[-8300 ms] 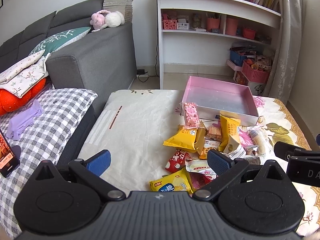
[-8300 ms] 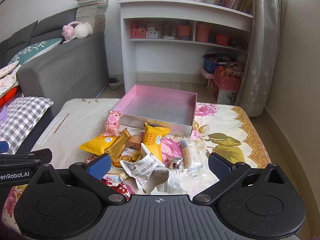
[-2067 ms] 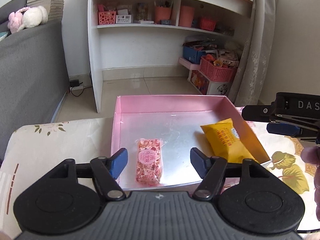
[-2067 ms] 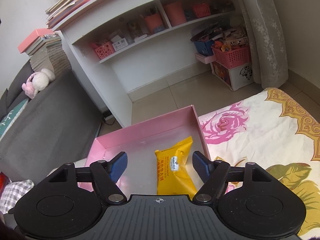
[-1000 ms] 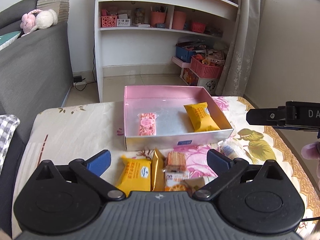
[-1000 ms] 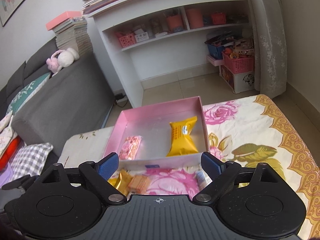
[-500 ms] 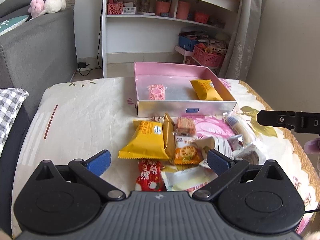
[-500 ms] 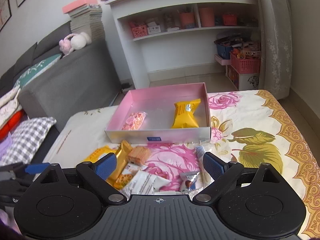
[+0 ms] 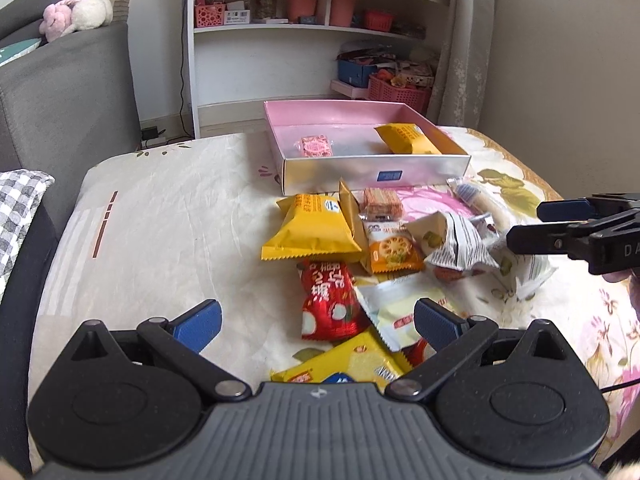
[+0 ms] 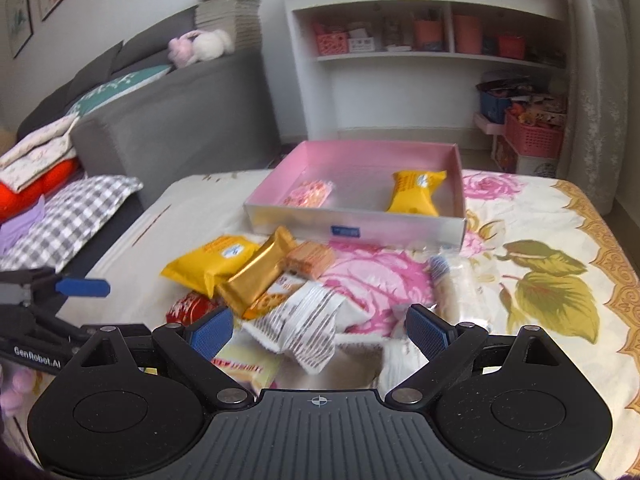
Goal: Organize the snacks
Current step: 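Grasp the yellow chip bag with the left tool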
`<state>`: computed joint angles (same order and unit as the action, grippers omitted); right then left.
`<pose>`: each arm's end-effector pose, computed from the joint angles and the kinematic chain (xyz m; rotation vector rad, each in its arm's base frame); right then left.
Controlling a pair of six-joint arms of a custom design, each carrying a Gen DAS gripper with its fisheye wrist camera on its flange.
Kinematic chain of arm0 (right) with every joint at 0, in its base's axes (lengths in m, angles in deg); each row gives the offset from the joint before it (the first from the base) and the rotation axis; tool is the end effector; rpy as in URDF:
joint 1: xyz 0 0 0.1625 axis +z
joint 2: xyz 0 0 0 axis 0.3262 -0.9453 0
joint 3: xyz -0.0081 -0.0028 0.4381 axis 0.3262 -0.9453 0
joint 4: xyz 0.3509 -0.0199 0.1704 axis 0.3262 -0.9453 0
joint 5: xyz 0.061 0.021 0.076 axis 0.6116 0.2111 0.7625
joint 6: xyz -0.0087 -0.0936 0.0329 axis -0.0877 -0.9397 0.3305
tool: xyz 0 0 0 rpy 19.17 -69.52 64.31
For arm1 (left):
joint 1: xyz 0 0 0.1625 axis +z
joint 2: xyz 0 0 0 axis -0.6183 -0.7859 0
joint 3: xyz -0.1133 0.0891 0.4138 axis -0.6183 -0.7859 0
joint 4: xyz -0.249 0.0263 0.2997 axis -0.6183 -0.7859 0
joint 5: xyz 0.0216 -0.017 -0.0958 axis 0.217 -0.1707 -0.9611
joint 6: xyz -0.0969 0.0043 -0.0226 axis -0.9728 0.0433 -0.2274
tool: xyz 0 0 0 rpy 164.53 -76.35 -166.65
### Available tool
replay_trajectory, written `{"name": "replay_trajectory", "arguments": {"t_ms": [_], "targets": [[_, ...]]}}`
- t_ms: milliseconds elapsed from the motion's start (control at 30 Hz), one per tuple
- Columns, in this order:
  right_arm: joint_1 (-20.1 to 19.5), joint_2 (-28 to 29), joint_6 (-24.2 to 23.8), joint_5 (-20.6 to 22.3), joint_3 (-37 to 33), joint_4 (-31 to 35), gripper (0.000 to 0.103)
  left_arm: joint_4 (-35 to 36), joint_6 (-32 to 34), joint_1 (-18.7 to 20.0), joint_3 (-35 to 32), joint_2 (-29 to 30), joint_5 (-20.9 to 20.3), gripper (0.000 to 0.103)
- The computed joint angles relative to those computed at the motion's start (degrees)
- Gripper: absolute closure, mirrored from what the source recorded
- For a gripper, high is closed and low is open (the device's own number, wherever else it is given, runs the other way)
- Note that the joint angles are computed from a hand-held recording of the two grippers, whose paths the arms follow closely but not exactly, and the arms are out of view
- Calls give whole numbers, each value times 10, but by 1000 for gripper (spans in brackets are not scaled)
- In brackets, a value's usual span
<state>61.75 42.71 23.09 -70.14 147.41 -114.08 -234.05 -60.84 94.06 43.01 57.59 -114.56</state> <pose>-0.0039 -0.7402 0.2775 0.4795 -2.3564 1.0380 -0.3019 -0.7739 -0.0309 0.9436 2.4187 -0.7359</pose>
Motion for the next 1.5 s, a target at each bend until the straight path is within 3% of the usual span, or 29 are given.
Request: {"name": "replay_trajectory", "arguments": {"t_ms": [333, 433, 533, 733, 900, 1000, 1267, 1433, 1500], "targets": [[3, 8, -59, -12, 22, -9, 5, 70, 57, 6, 16, -18, -43, 3], [2, 0, -75, 14, 30, 15, 5, 96, 90, 9, 15, -19, -56, 9], [1, -3, -70, 29, 29, 61, 5, 128, 108, 13, 3, -15, -66, 25], [3, 4, -53, 29, 16, 136, 8, 129, 135, 15, 0, -12, -66, 29], [4, 16, -39, 11, 3, 159, 23, 127, 160, 13, 6, -17, -54, 43], [6, 22, -39, 0, 0, 159, 36, 128, 167, 13, 6, -18, -50, 46], [9, 26, -65, -1, 5, 145, 45, 125, 181, 12, 5, -15, -41, 46], [11, 25, -74, -1, 7, 140, 53, 122, 176, 13, 2, -11, -32, 36], [12, 24, -76, -1, 6, 139, 69, 122, 177, 14, 0, -8, -25, 35]]}}
